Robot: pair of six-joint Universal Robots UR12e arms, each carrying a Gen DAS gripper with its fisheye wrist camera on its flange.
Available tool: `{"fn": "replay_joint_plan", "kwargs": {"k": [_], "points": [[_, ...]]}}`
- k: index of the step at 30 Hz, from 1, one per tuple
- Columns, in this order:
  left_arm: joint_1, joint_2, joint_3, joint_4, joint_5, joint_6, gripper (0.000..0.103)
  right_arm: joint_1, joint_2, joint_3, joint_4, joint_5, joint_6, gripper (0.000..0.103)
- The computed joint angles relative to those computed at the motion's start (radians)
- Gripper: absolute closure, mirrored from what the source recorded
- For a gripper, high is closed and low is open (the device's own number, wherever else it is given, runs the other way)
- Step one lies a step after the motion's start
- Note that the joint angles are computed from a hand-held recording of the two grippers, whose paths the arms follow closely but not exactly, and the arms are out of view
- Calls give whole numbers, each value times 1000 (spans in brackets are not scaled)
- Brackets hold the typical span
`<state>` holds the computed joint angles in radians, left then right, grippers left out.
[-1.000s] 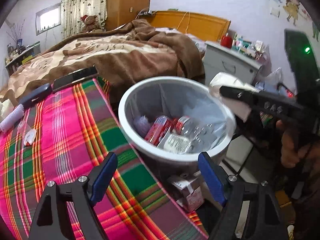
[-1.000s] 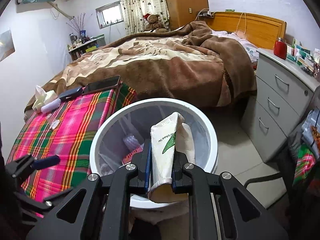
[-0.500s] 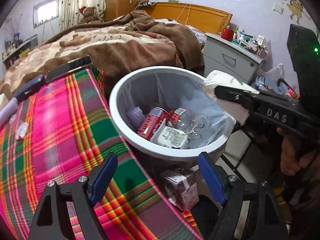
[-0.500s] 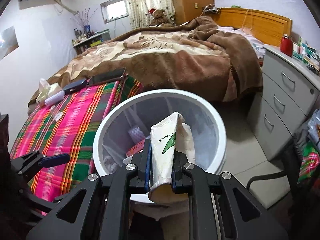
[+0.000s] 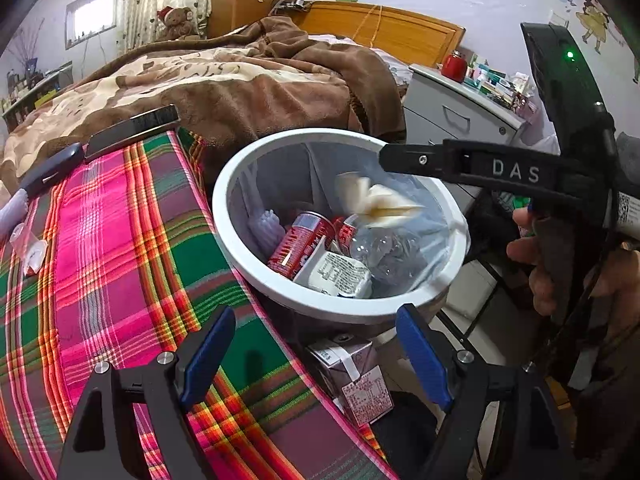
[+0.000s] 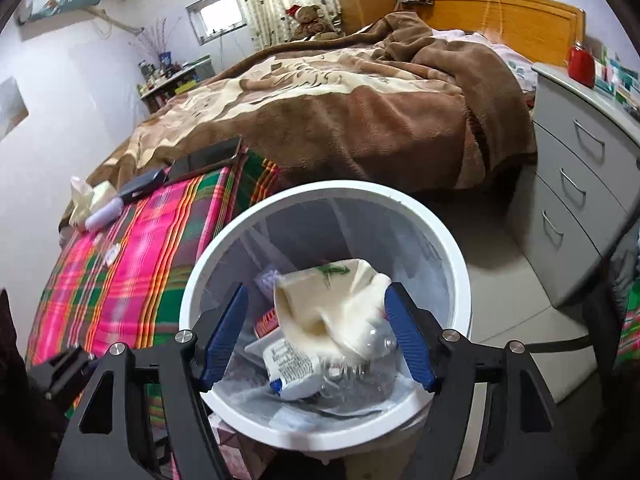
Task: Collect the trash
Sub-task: 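Move both tools from the bin back over the cloth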
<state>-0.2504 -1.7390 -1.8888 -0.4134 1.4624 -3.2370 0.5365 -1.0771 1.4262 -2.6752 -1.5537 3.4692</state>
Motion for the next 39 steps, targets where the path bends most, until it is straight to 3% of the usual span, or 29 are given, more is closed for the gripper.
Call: {"fn": "replay_joint_plan", "kwargs": {"k": [6, 11, 16, 18, 22, 24, 29, 33, 39], "points": [[6, 1, -5, -2, -19, -6, 21, 9, -13, 27, -20, -37, -3, 31], [9, 8, -15, 4, -13, -21, 21, 8, -33, 55, -27, -8, 9, 31], [31, 38, -44, 51, 5, -59, 21, 27, -93, 161, -139, -16, -9, 31], [40, 48, -53, 68, 12, -69, 21, 30, -101, 169, -135, -2, -32, 31], [50, 68, -69, 104, 45, -85, 21, 31, -97, 148, -117, -19, -47, 31], [70, 83, -84, 118, 26, -103, 21, 31, -91, 137, -115, -24, -35, 31], [106, 116, -118, 134, 57, -126, 21, 47, -75, 109, -120, -41, -32, 31], [132, 142, -145, 138, 145, -131, 21, 64, -58, 77, -125, -47, -50, 31], [221, 186, -186, 147, 141, -182, 21, 89, -4, -8, -105, -21, -84, 31]]}}
